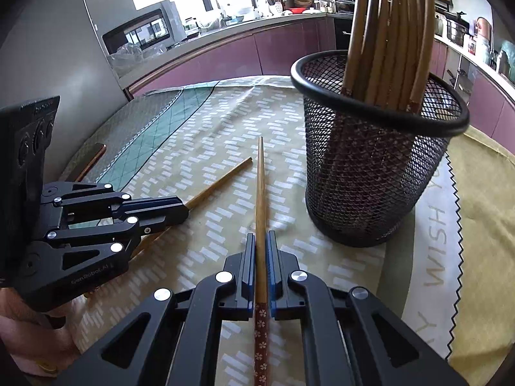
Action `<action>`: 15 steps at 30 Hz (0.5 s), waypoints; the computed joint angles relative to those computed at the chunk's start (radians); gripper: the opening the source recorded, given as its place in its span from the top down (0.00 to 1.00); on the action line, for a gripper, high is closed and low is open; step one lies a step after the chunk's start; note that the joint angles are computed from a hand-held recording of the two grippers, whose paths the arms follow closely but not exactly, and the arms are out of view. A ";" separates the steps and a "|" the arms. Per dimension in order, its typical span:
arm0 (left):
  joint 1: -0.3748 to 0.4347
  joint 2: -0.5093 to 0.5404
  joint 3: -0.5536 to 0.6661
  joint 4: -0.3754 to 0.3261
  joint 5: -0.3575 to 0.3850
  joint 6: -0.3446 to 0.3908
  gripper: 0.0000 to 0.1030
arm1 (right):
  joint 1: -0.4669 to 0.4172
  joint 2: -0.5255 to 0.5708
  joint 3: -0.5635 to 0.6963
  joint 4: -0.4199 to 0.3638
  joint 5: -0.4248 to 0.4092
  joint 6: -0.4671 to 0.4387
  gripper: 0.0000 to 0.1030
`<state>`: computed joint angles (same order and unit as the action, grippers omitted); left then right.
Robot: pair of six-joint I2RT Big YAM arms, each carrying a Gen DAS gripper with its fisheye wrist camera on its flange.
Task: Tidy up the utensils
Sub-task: 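Lift the chopstick upright and carry it toward the mesh cup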
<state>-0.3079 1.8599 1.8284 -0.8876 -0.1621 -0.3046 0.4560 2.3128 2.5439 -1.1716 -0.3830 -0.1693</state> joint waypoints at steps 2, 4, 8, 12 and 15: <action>0.000 -0.009 -0.010 0.006 0.001 -0.004 0.93 | -0.004 -0.017 -0.026 0.017 -0.021 0.005 0.94; -0.001 -0.020 -0.019 0.015 0.004 -0.007 0.93 | -0.006 -0.031 -0.047 0.032 -0.042 0.010 0.94; 0.000 -0.044 -0.039 0.033 0.013 -0.012 0.93 | -0.009 -0.052 -0.078 0.053 -0.089 0.019 0.94; 0.002 -0.070 -0.055 0.052 0.027 -0.017 0.93 | -0.013 -0.065 -0.090 0.064 -0.127 0.029 0.94; 0.001 -0.083 -0.061 0.066 0.036 -0.021 0.93 | -0.012 -0.076 -0.101 0.080 -0.146 0.038 0.94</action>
